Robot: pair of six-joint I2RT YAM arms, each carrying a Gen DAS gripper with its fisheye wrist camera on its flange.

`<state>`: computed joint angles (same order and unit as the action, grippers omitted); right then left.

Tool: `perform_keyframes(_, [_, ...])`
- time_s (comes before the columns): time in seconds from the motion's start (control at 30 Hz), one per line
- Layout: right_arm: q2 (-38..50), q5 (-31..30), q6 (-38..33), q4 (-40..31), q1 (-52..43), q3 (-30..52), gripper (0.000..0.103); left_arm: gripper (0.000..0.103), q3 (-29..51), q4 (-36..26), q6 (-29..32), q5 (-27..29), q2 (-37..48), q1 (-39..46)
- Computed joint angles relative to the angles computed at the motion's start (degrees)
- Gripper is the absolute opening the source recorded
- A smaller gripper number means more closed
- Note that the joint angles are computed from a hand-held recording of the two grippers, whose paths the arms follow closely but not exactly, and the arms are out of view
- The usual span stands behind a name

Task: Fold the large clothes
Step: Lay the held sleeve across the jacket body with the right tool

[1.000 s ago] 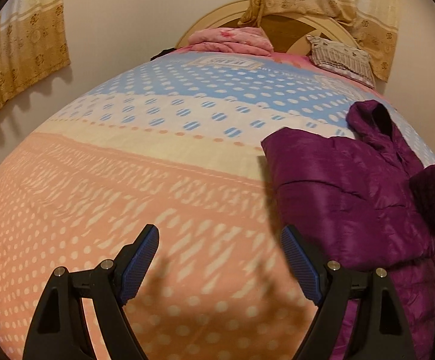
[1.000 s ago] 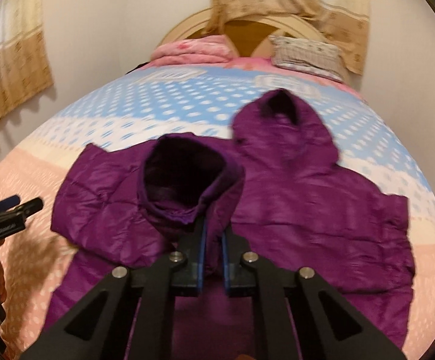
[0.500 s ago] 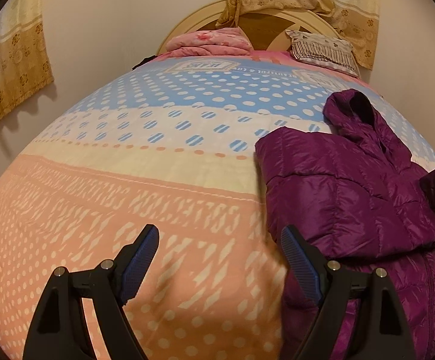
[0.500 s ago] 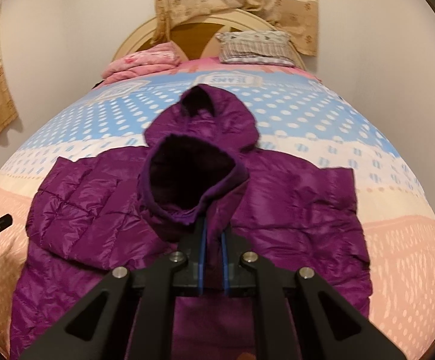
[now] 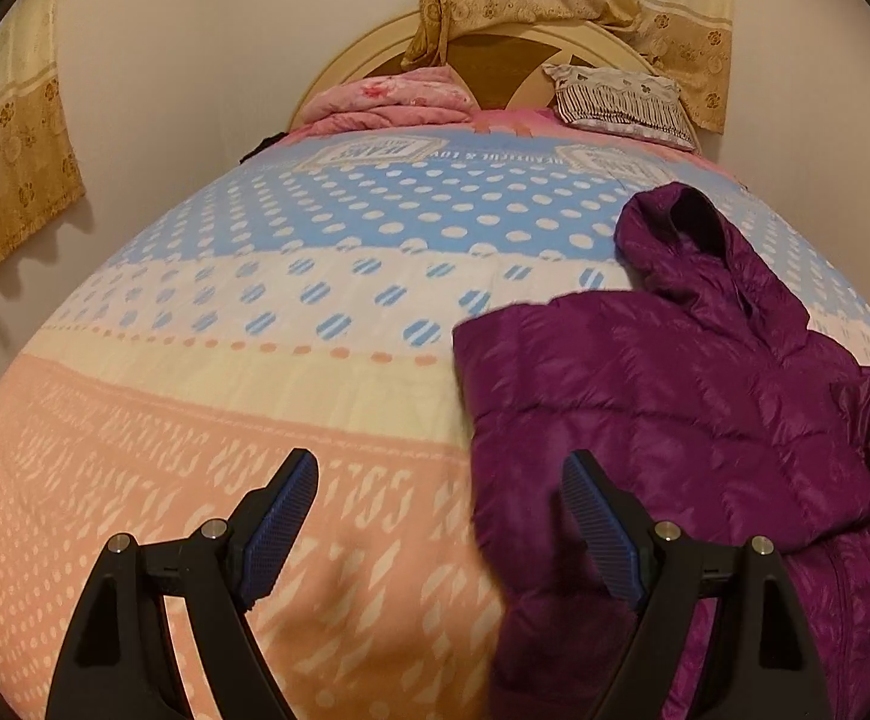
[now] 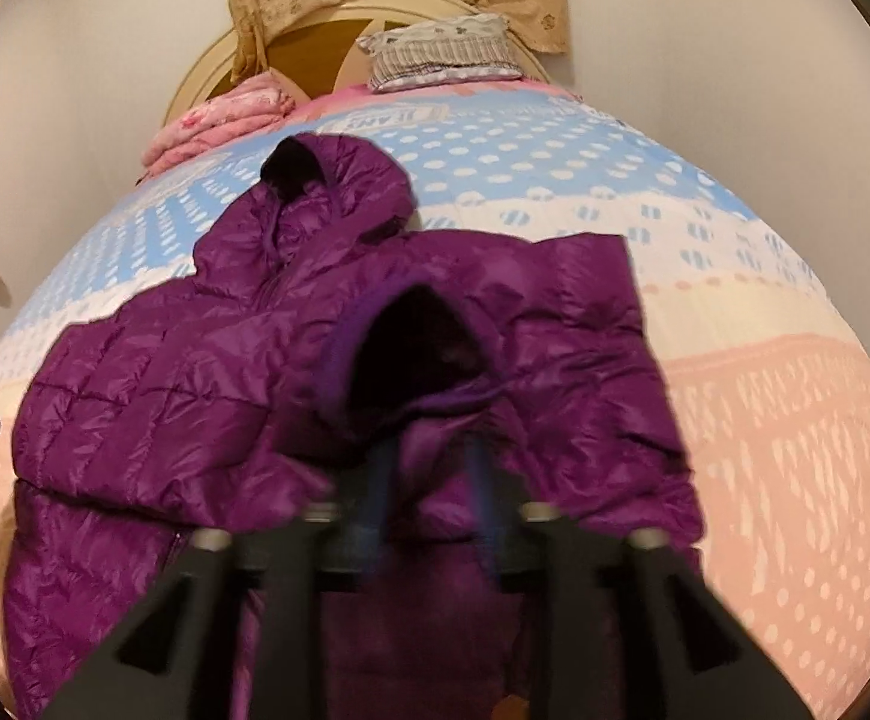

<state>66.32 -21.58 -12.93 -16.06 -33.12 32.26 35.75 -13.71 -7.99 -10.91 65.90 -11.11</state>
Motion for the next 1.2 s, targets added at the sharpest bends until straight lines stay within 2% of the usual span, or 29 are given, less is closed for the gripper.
perform_keyframes(0.13, [-3.48, 0.95, -0.02, -1.97, -4.95, 0.47, 0.054, 0.084, 1.33, 1.32, 0.42, -2.52, 1.69, 1.10])
perform_keyframes(0.2, [-5.29, -0.14, 0.77, -3.75, -7.12, 1.50, 0.038, 0.084, 2.47, 1.47, -0.39, -0.83, 3.47, 2.34])
perform_keyframes(0.23, [-6.78, -1.08, 1.64, -4.22, -7.40, 1.78, 0.037, 0.084, 3.00, 1.52, -1.05, 0.06, 4.30, 2.39])
perform_keyframes(0.37, [-9.34, -4.30, 5.18, -3.72, -1.40, 1.96, 0.037, 0.084, 4.42, 3.85, -2.91, 2.02, 7.16, -1.74])
perform_keyframes(0.4, [-8.54, -5.25, 6.35, -2.72, 1.97, 1.98, 0.036, 0.084, 5.05, 4.65, -3.47, 3.74, 8.64, -2.56])
perform_keyframes(0.5, [-3.11, -2.32, 8.70, 1.32, 9.64, 2.50, 0.033, 0.084, 7.58, 5.26, -5.55, 5.91, 14.22, -4.10])
perform_keyframes(0.6, [4.20, 0.82, 9.50, 4.49, 13.07, 3.63, 0.033, 0.084, 8.68, 7.09, -6.04, 3.57, 19.42, -6.51])
perform_keyframes(0.73, [8.55, 2.00, 8.51, 7.77, 10.48, 1.70, 0.030, 0.084, 7.76, 10.24, -4.81, 0.27, 23.14, -8.82])
perform_keyframes(0.9, [11.52, -0.50, 6.64, 12.07, 6.53, -0.94, 0.024, 0.086, 5.14, 13.77, -4.95, -1.24, 23.57, -9.67])
perform_keyframes(1.2, [13.11, -1.33, 6.98, 15.55, 6.32, -2.67, 0.024, 0.095, 5.97, 13.91, -6.47, 1.48, 26.10, -8.01])
